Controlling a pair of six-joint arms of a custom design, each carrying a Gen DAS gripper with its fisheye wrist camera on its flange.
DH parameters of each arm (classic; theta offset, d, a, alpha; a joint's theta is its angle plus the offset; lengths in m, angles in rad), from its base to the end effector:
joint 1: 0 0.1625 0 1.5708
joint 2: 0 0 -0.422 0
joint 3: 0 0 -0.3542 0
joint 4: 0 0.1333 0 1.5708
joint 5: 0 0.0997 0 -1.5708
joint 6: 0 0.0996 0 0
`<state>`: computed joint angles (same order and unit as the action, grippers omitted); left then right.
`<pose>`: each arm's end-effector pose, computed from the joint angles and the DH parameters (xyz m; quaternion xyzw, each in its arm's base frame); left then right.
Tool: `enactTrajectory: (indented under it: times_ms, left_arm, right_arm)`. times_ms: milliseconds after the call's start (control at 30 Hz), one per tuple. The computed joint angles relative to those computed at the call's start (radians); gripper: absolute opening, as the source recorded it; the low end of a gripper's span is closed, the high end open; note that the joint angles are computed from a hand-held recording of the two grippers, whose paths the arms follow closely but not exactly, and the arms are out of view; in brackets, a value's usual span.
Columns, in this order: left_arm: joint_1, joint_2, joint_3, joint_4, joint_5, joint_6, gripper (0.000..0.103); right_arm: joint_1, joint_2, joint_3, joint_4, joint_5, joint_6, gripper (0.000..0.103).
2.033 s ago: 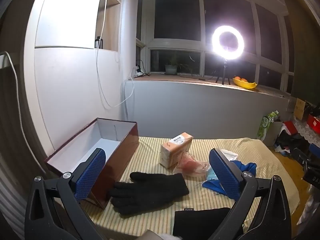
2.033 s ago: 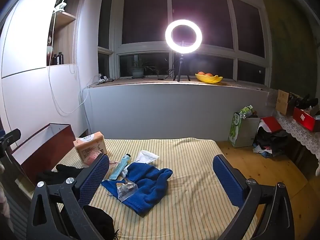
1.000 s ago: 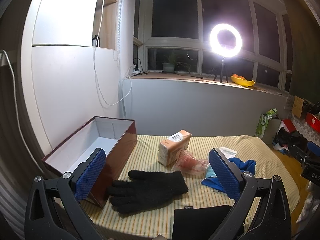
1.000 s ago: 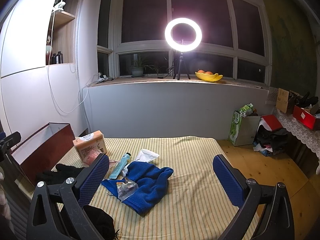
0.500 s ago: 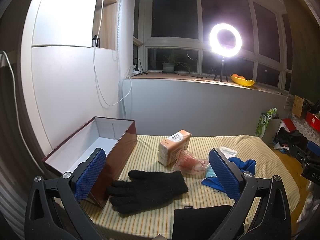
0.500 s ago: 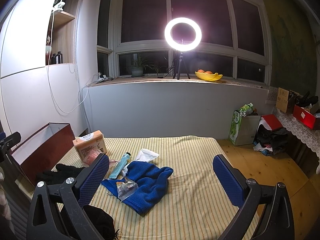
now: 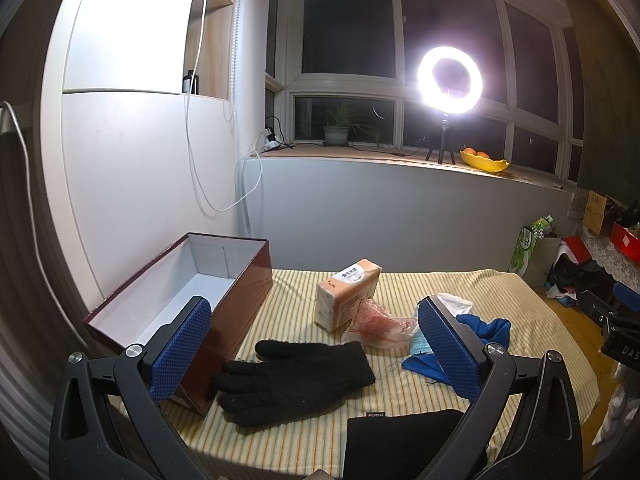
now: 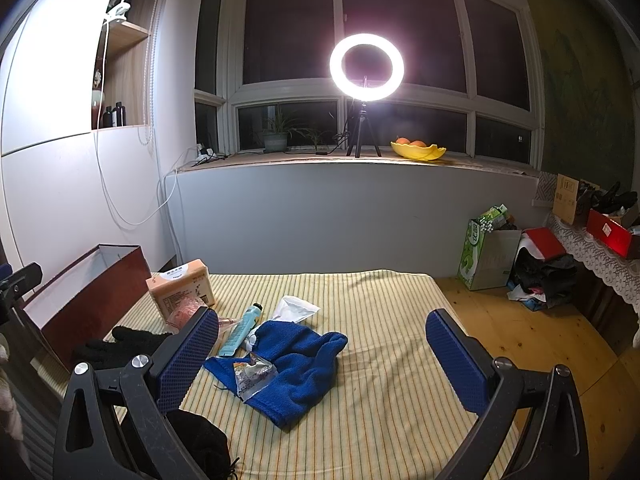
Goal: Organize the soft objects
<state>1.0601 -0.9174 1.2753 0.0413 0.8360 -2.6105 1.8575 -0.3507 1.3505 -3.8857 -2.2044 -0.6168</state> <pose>-0.1273 -0.6366 0.2529 0.2148 0.7734 -0.5129 0.3045 0.2666 -0.6414 0.0856 0.1570 -0.7598 0.5324 0.3386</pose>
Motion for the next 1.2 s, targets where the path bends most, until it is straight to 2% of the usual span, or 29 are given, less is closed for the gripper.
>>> enactTrajectory:
  times_ms: [733, 1200]
  left_arm:
    - [-0.004, -0.003, 0.009, -0.006, 0.000, -0.001, 0.102]
    - [0.005, 0.012, -0.013, 0.035, -0.004, -0.024, 0.102]
  right_arm:
    - [0.000, 0.011, -0.007, 0.001, -0.001, 0.001, 0.102]
    - [-0.007, 0.004, 0.012, 0.044, 0.004, 0.042, 0.102]
